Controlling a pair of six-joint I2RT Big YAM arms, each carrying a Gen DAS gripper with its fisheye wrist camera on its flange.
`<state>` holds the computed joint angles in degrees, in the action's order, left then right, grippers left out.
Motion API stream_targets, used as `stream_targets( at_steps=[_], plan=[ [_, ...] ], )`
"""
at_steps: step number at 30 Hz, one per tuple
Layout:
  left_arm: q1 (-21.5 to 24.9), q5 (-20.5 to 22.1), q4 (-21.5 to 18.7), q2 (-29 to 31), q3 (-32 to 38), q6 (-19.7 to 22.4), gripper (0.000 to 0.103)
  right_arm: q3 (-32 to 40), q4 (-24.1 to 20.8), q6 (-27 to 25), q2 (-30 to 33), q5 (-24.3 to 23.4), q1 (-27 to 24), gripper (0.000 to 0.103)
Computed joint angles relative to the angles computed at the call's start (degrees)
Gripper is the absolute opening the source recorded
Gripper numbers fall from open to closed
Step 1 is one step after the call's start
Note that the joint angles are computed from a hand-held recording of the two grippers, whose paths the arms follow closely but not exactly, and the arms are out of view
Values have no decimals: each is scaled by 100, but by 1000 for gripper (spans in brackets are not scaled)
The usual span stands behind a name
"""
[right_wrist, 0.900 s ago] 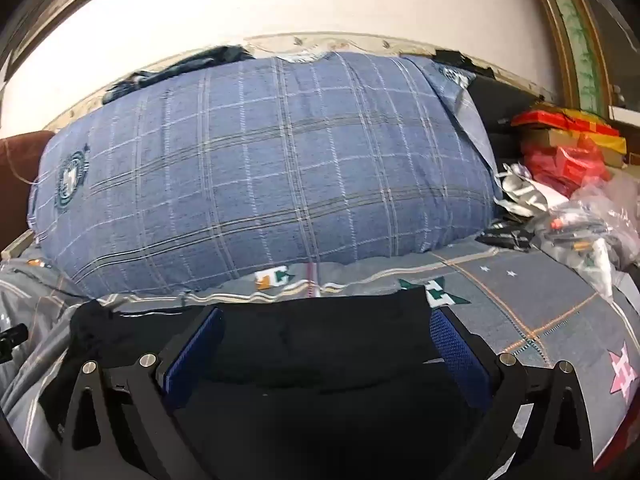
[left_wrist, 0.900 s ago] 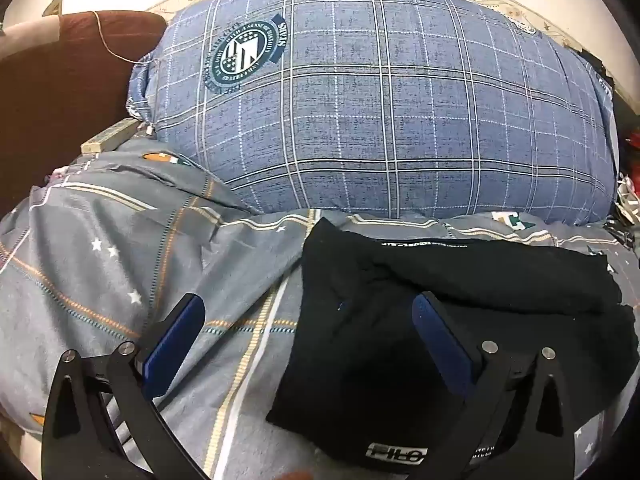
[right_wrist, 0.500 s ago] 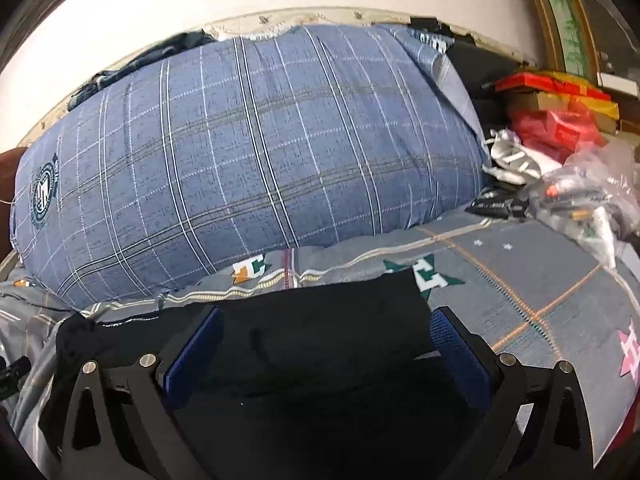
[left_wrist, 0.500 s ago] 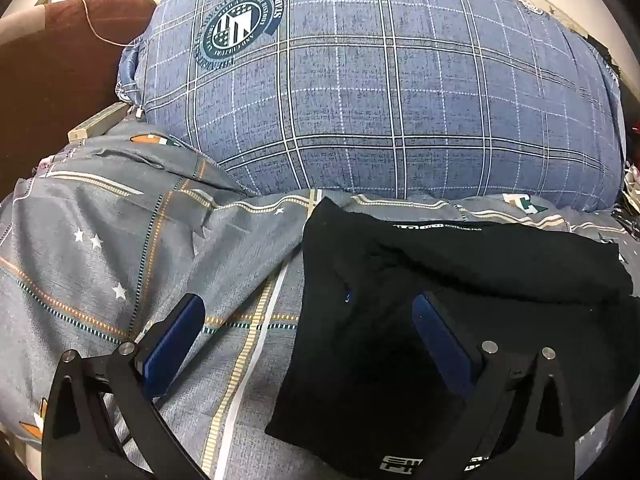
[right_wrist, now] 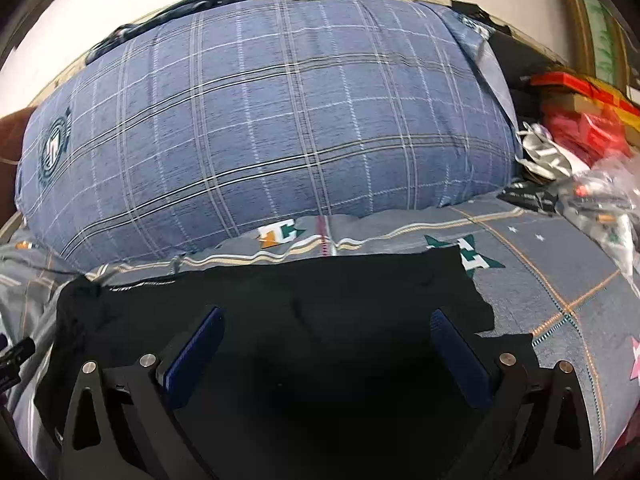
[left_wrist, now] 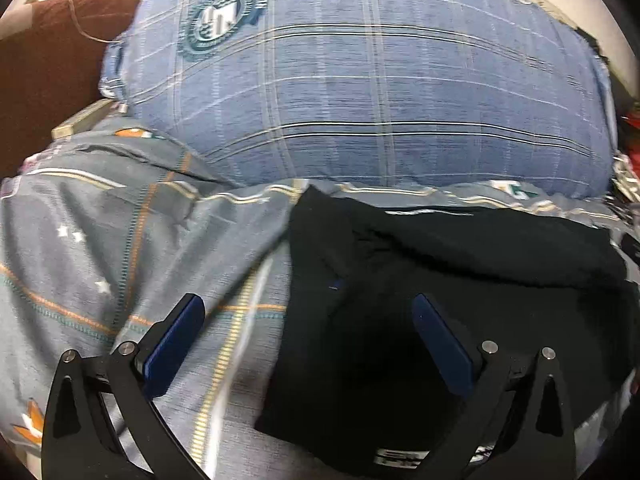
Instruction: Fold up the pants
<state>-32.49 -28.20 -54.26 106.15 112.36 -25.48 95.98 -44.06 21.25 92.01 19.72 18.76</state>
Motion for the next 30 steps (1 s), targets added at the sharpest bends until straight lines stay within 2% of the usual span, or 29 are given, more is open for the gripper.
stream_targets(
  at_steps=[4, 7, 12, 16, 19, 24, 27, 30],
  plan=[
    [-56, 736, 289, -63, -175, 212, 103, 32, 30, -313, -1, 204, 114, 103],
    [-143, 969, 290, 12, -131, 422, 103, 105, -23, -414, 36, 315, 162, 103],
    [-201, 857, 353, 50, -125, 499, 103, 118, -3, -515, 27, 403, 193, 103],
    [-179, 801, 179, 142, -59, 424, 103, 120, -5, -554, 26, 443, 185, 103],
    [-215, 546, 155, 201, -50, 492, 103, 99, -4, -536, 27, 461, 186, 103],
    [-171, 611, 473, -4, -310, 465, 103, 9, 64, -505, -44, 478, 150, 103],
    [-125, 706, 338, 14, -239, 406, 103, -44, 55, -464, -86, 447, 109, 103],
    [-103, 567, 244, 32, -169, 402, 103, -60, 25, -413, -97, 462, 84, 103]
  ],
)
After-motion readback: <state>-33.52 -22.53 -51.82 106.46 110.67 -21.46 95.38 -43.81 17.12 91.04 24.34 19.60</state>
